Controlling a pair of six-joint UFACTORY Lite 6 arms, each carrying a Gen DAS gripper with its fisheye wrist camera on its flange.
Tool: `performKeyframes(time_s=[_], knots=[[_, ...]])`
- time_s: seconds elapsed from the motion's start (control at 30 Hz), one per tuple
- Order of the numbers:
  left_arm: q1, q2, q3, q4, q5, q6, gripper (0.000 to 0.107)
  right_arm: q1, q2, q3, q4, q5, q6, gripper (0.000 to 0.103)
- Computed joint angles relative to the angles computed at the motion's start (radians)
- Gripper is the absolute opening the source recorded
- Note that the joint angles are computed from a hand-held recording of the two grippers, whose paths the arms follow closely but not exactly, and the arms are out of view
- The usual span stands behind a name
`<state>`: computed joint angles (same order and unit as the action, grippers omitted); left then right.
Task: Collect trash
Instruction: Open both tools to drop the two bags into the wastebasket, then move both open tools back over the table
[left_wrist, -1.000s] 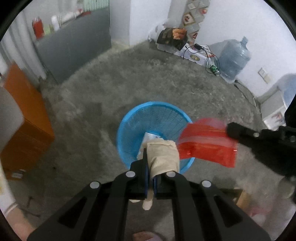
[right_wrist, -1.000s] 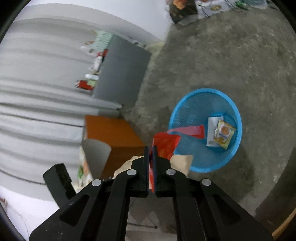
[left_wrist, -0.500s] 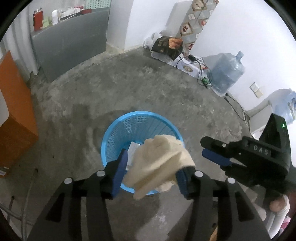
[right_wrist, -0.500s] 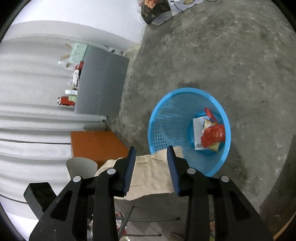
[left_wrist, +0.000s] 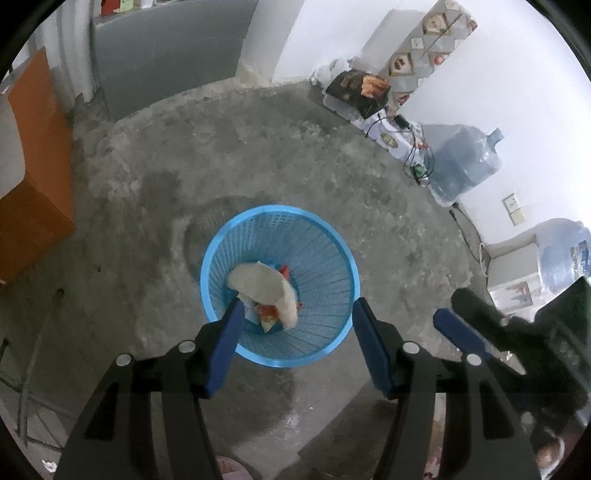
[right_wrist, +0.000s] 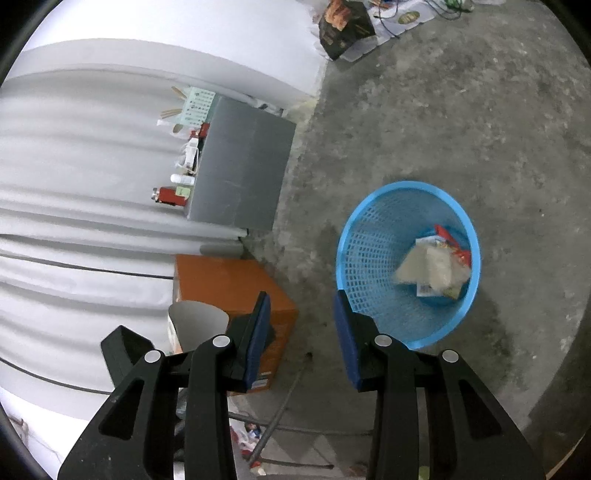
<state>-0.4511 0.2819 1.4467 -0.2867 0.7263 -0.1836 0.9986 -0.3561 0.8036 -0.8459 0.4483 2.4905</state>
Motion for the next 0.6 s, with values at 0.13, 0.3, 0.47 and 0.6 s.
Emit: performKeyframes(time_s=[0.13, 0.3, 0.47, 0.6], knots=[[0.031, -0.119, -0.06, -0.035, 0.025, 0.055, 0.059, 0.096, -0.024, 0.005, -0.041, 0.104, 0.069, 0.036], [0.1, -0.33, -0.137, -0.106, 0.104, 0.168, 0.059, 0.335, 0.039, 0.133, -0.04, 0.382, 0.096, 0.037], [0.214, -0.586, -0.181, -0.136, 0.247, 0.288, 0.065, 0.524, 0.243, 0.412, 0.013, 0.65, -0.009, 0.049], [0.44, -0.749, -0.147, -0.218, 0.442, 0.425, 0.067, 0.602, 0.441, 0.702, 0.033, 0.801, -0.151, 0.059]])
